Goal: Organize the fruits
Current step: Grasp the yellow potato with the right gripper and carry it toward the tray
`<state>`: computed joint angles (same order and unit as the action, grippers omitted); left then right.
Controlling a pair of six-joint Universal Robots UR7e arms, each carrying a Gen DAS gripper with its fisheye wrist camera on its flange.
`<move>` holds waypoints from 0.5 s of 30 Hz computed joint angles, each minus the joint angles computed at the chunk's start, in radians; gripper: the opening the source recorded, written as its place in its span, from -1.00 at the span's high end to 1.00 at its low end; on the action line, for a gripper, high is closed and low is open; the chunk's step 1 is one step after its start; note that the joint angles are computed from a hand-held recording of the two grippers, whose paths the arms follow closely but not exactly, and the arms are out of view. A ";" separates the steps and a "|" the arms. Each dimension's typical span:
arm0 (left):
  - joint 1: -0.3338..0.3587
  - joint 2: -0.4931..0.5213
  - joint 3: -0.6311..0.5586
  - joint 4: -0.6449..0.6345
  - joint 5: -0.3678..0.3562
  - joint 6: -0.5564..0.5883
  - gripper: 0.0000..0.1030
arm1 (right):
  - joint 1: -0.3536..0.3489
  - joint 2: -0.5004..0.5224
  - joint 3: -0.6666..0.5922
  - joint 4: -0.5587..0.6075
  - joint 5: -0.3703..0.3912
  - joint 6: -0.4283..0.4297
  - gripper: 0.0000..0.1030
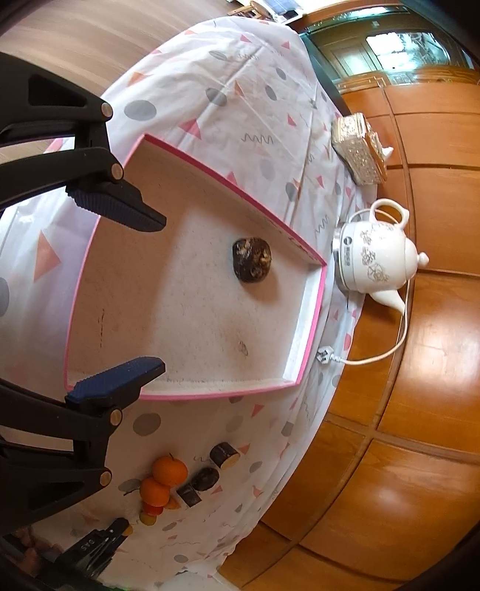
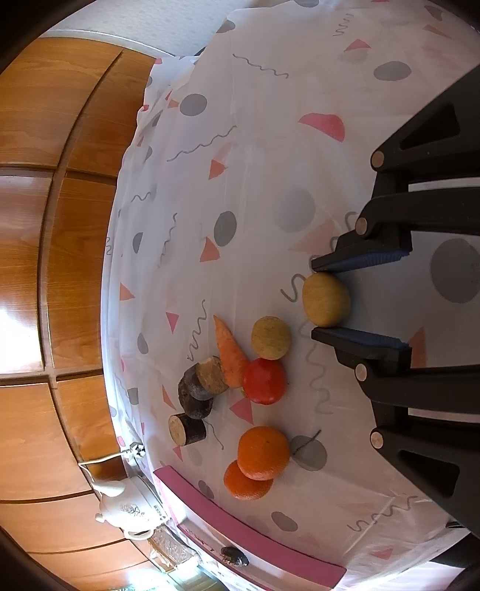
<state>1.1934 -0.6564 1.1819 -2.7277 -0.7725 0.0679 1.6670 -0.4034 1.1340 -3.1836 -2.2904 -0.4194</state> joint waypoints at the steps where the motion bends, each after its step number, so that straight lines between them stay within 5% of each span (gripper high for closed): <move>1: 0.001 -0.004 0.005 -0.008 0.002 -0.003 -0.37 | 0.000 -0.006 0.010 -0.001 0.004 0.003 0.42; 15: 0.017 -0.037 0.038 -0.037 0.011 -0.070 -0.55 | 0.017 -0.034 0.082 0.044 0.068 -0.021 0.42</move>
<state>1.2107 -0.6937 1.2200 -2.7648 -0.7612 -0.0025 1.6845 -0.4377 1.2157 -3.1394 -2.2223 -0.4405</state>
